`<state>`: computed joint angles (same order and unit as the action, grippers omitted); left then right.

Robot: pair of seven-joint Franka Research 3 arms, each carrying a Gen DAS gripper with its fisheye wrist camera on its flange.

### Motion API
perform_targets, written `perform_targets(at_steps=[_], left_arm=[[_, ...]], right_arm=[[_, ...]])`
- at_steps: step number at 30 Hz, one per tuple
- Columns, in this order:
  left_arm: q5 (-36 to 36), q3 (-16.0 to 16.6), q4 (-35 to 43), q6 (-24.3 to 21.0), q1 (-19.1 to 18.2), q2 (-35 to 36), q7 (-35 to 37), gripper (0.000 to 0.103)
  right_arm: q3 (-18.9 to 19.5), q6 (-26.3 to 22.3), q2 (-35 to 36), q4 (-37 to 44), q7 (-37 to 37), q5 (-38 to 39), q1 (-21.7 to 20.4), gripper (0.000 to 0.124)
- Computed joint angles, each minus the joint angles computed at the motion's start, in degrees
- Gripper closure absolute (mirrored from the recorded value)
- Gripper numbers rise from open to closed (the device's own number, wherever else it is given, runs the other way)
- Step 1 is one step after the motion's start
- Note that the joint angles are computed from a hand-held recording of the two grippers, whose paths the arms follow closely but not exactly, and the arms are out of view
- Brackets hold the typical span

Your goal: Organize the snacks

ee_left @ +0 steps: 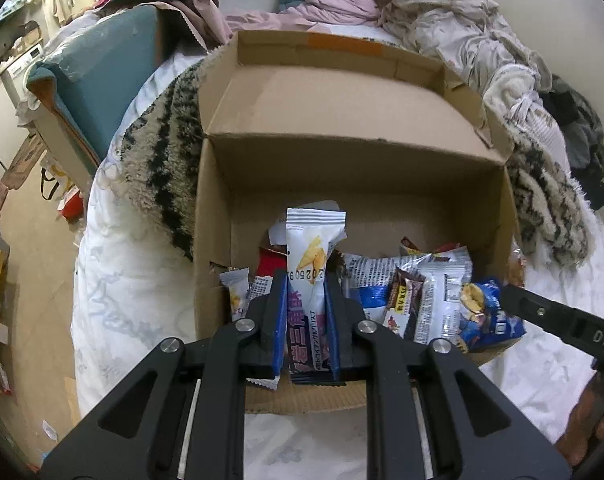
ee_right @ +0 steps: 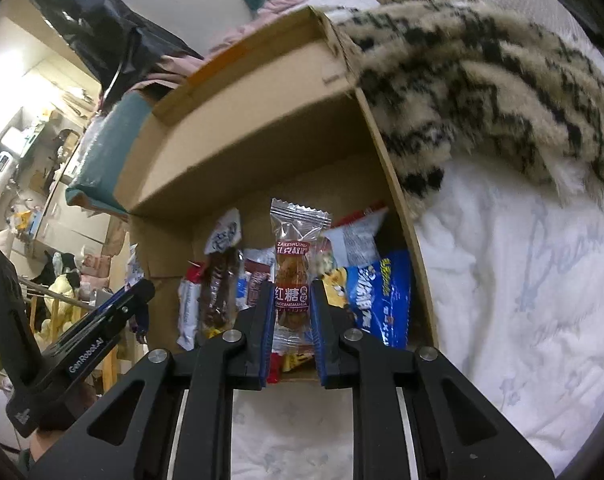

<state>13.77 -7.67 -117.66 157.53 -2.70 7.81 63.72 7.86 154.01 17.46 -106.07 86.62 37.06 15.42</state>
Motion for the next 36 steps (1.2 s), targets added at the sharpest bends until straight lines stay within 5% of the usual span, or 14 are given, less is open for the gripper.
perform_targets(at_steps=[5,11,13,15,20,25,36], left_arm=[[-0.68,-0.24,0.87,-1.41,-0.09,0.95,0.21,0.087],[0.41,0.18,-1.68,2.27,-0.25,-1.18,-1.93,0.028],[3.98,0.86,-2.69,3.34,-0.72,-2.39,-4.82,0.018],[4.53,0.72,-3.48,3.73,-0.48,-3.39,-4.53,0.018],[11.07,1.14,-6.88,4.59,-0.09,-7.54,-9.02,0.018],[16.64,0.82,-13.09,7.65,1.55,-14.82,-13.01,0.018],[13.24,-1.31,-28.59,9.36,3.93,-33.68,-12.03,0.017]], right_arm=[[-0.54,-1.54,0.43,0.20,1.55,-0.38,0.07,0.103],[-0.24,-2.54,0.48,0.30,2.09,0.28,-0.24,0.101],[-0.90,-1.13,0.02,-0.33,4.06,-1.07,0.51,0.079],[-0.76,2.02,-0.86,-1.67,4.75,-0.64,0.74,0.059],[-0.84,5.90,-3.13,-3.75,4.77,-2.83,1.36,0.052],[-1.99,12.67,-8.91,-9.84,7.09,-10.80,4.33,0.031],[0.74,21.12,-23.65,-25.45,18.26,-26.17,5.13,0.021]])
